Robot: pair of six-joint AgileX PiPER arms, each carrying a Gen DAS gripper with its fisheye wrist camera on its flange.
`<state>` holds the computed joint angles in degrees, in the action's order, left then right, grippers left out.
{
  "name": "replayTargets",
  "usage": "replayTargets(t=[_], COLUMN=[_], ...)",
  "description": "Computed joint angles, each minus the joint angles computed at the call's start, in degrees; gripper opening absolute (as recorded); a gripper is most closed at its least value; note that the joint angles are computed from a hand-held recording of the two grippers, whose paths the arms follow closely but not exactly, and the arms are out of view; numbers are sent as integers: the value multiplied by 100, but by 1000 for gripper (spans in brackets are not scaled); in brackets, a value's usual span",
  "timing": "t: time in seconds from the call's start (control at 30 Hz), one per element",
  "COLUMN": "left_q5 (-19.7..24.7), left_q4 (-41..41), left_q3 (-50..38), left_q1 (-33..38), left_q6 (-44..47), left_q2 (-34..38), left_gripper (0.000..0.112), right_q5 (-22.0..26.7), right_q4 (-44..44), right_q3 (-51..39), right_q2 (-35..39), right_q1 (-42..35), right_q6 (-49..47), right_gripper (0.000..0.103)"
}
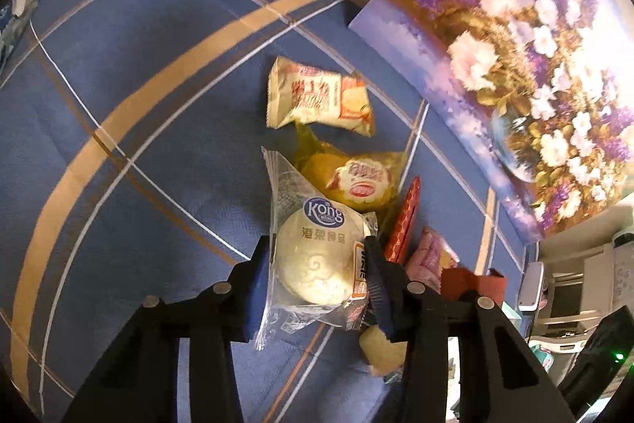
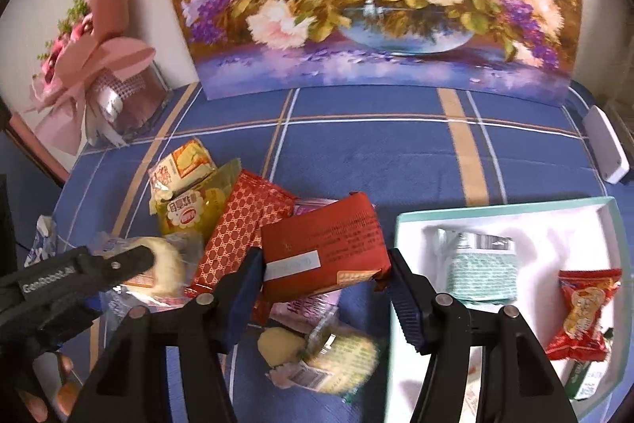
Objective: Organize snacks
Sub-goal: 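Grasp the clear Kong bun packet with the left tool while the right tool grasps the red wafer box, then carry the Kong bun packet and red wafer box into the white tray and open both tools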
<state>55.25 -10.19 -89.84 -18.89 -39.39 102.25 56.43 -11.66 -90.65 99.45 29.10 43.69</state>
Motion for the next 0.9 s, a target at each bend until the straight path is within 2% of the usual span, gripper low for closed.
replayTargets(t=[0.33, 0.73, 0.9], left_q5=[105, 177, 324], left_q4=[57, -381, -340], left_q3=[-571, -1980, -2617], left_q1=[-369, -1568, -2092], left_q6=[-69, 352, 436], left_q2=[-80, 881, 1391], left_gripper=[46, 46, 46], right_q5=[70, 26, 243], right_q4=[-163, -330, -712], right_q3=[961, 2015, 2245], right_q2=[-916, -2081, -2463], right_q1=[-670, -1988, -2411], right_q6=[374, 537, 804], right_gripper=[64, 64, 64])
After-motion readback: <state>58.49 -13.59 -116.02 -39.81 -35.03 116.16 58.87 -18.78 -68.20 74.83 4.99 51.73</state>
